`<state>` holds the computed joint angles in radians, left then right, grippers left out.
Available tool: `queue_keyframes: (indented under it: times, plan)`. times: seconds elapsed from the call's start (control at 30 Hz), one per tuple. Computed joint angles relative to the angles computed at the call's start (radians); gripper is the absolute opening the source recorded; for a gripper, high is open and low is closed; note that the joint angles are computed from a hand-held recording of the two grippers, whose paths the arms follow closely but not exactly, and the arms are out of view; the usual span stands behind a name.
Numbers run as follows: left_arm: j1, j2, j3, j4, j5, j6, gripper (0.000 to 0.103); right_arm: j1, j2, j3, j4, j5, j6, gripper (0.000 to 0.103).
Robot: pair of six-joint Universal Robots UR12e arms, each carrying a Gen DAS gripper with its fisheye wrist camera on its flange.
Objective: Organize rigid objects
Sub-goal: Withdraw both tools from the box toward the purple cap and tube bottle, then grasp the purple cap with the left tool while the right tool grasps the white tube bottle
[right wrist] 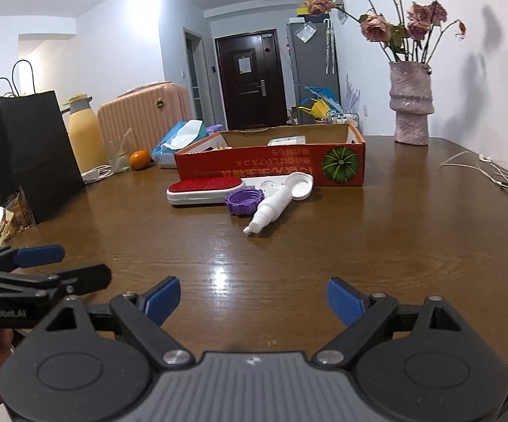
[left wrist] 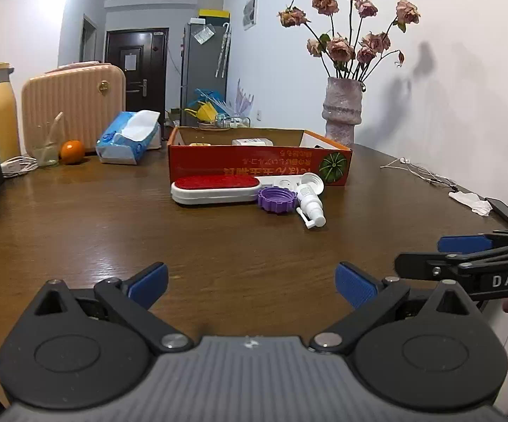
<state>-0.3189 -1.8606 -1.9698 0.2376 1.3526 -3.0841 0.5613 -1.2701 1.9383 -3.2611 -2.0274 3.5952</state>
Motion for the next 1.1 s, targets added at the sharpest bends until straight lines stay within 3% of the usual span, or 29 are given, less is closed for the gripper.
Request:
queue_keyframes:
  times: [0.63,0.7,0.9,1.1]
  plan:
    - [-0.028,-0.132,0.217,-0.152,0.040,0.041,0.103,-0.131,0.083,-0.157,0.112,0.180,-0.033,0.069]
    - [-0.028,-0.146,0.241,-0.169,0.046,0.044,0.103,-0.144,0.097,-0.180,0.132,0.194,-0.035,0.060]
    - [-0.024,-0.184,0.312,-0.244,0.010,0.063,0.102,-0.179,0.133,-0.240,0.182,0.225,-0.030,0.047]
    - [-0.022,-0.222,0.388,-0.343,-0.050,0.055,0.085,-0.202,0.151,-0.266,0.207,0.254,-0.039,0.043]
